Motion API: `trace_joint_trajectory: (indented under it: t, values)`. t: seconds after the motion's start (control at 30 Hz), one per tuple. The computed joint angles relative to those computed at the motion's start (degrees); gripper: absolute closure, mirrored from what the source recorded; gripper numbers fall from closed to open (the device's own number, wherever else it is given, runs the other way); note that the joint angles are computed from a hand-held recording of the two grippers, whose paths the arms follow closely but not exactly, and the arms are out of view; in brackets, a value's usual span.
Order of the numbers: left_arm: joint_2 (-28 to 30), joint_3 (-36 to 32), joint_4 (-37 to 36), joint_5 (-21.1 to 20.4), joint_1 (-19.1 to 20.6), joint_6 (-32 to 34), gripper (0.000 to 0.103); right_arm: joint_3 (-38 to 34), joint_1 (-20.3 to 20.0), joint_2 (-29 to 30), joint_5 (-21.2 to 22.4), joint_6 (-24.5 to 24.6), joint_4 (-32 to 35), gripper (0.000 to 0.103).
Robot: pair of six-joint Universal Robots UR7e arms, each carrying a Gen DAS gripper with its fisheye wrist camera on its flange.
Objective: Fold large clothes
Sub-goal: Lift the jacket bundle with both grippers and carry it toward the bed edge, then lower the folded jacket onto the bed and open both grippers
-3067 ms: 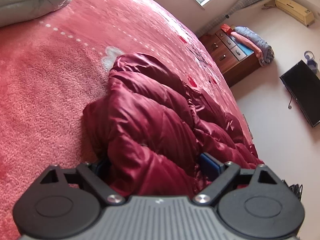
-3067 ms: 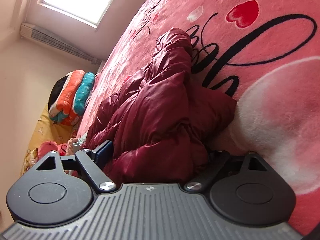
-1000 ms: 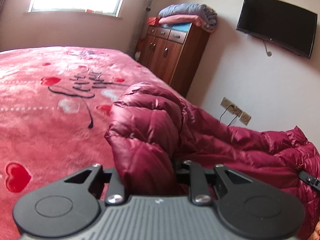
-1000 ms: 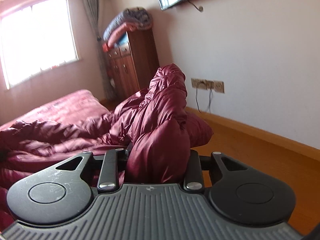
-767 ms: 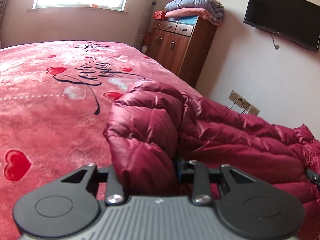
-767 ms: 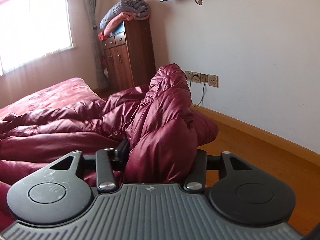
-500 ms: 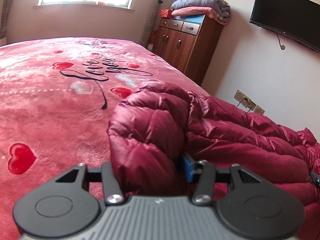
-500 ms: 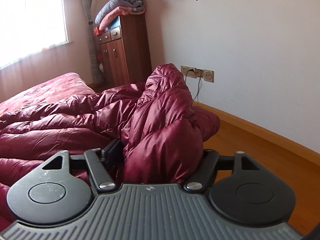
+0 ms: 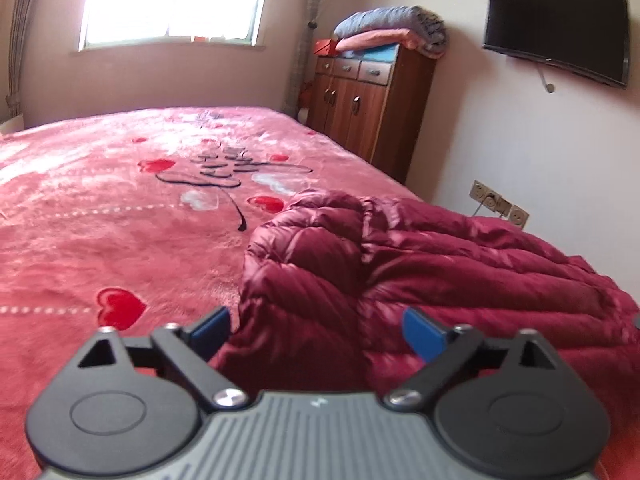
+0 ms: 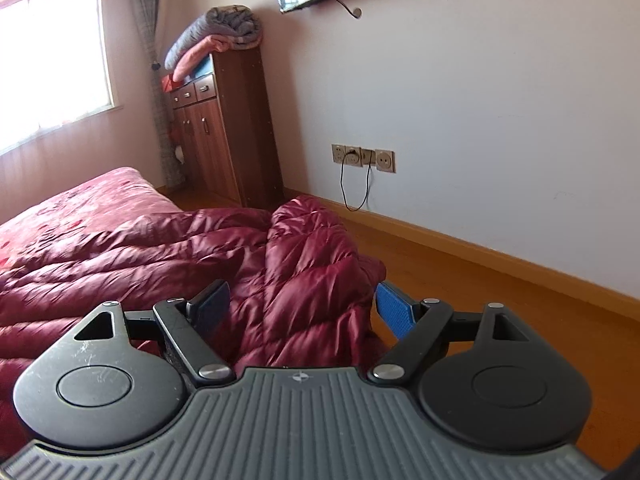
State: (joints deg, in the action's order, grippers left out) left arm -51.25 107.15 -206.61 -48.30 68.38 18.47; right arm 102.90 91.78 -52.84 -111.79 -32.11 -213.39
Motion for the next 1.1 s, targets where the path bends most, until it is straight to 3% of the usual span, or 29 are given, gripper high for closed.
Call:
trace_joint_trajectory:
  t: [0.13,0.57,0.83,1.1]
  values:
    - [-3.73,6.44,-0.8,2.6,-3.63,-1.81,0.001,6.28,2.08,-3.2,-1.84,-0.31,-1.31,0.003]
    - [-16.64,25.73,-1.0,15.65,-17.65,-10.22,0.001,19.49,13.21,-13.29,-9.28,7.77,5.37,0.002]
    - [-25.57,34.21,5.96,24.11,-25.74,-18.49,0.001,23.22,20.21,-18.06,-13.11,8.72,5.87,0.0]
    - [-33.7,39.3,16.35,28.01,-32.12,-28.16,0.001,25.25,25.03,-20.06,-15.07,6.92,3.75,0.0]
